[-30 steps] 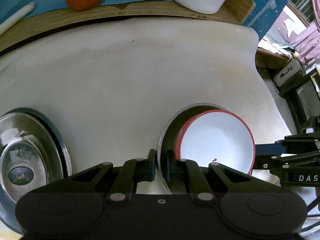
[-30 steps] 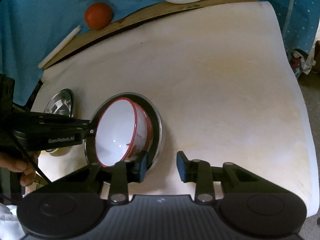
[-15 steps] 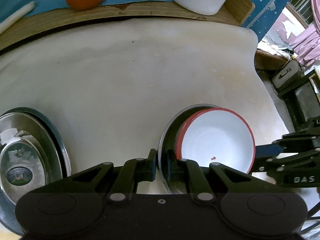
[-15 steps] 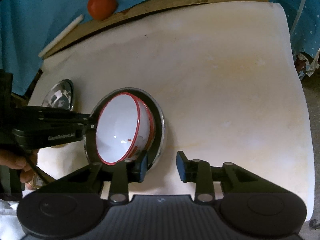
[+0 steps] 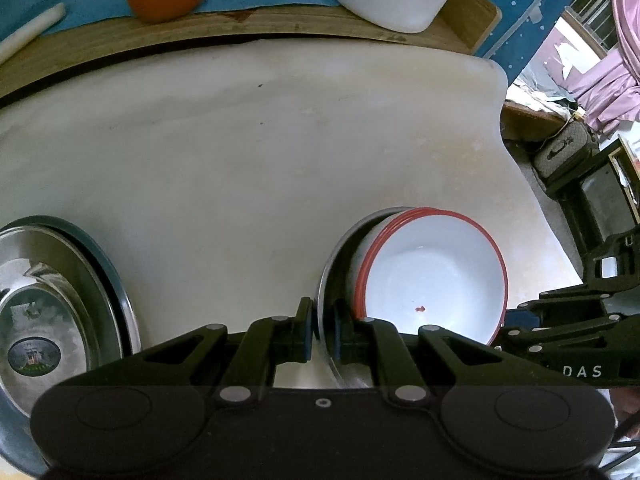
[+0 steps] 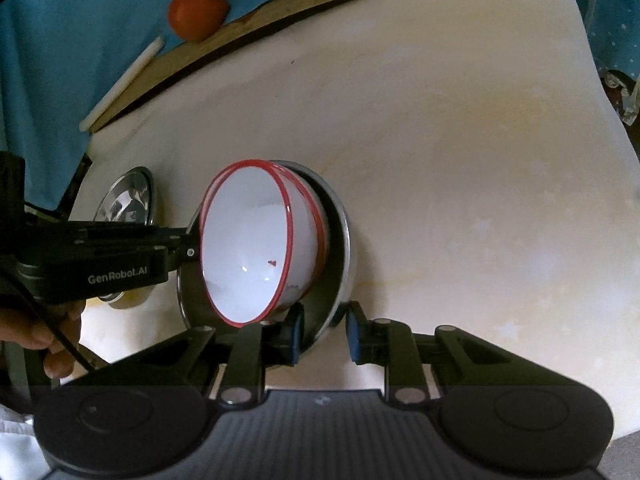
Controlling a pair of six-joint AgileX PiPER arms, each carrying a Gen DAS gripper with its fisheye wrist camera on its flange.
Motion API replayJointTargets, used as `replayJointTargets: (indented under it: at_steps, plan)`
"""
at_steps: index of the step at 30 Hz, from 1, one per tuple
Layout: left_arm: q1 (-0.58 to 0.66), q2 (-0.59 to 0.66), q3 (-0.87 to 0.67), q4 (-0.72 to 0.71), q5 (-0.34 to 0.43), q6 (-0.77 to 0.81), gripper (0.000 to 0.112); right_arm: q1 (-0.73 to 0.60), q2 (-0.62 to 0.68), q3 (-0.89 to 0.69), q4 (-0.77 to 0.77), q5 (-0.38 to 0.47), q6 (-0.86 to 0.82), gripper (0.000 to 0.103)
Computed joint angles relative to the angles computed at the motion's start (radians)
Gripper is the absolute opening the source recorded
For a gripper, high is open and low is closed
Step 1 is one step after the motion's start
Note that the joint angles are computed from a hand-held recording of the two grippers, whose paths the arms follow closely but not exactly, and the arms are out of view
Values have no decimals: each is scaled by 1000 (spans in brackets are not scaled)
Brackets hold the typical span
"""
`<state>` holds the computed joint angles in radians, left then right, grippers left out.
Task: Organize plates and bowls
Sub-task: 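Carry the nested bowls over and lower them onto the steel plate stack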
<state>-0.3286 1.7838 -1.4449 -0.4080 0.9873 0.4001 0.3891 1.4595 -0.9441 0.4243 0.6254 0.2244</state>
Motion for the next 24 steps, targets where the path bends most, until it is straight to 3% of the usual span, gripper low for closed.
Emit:
replayJointTargets:
  at_steps: [24]
  plan:
    - [108,-57,17,-75,31,65,8,59,2,-97,-139,41,164,23]
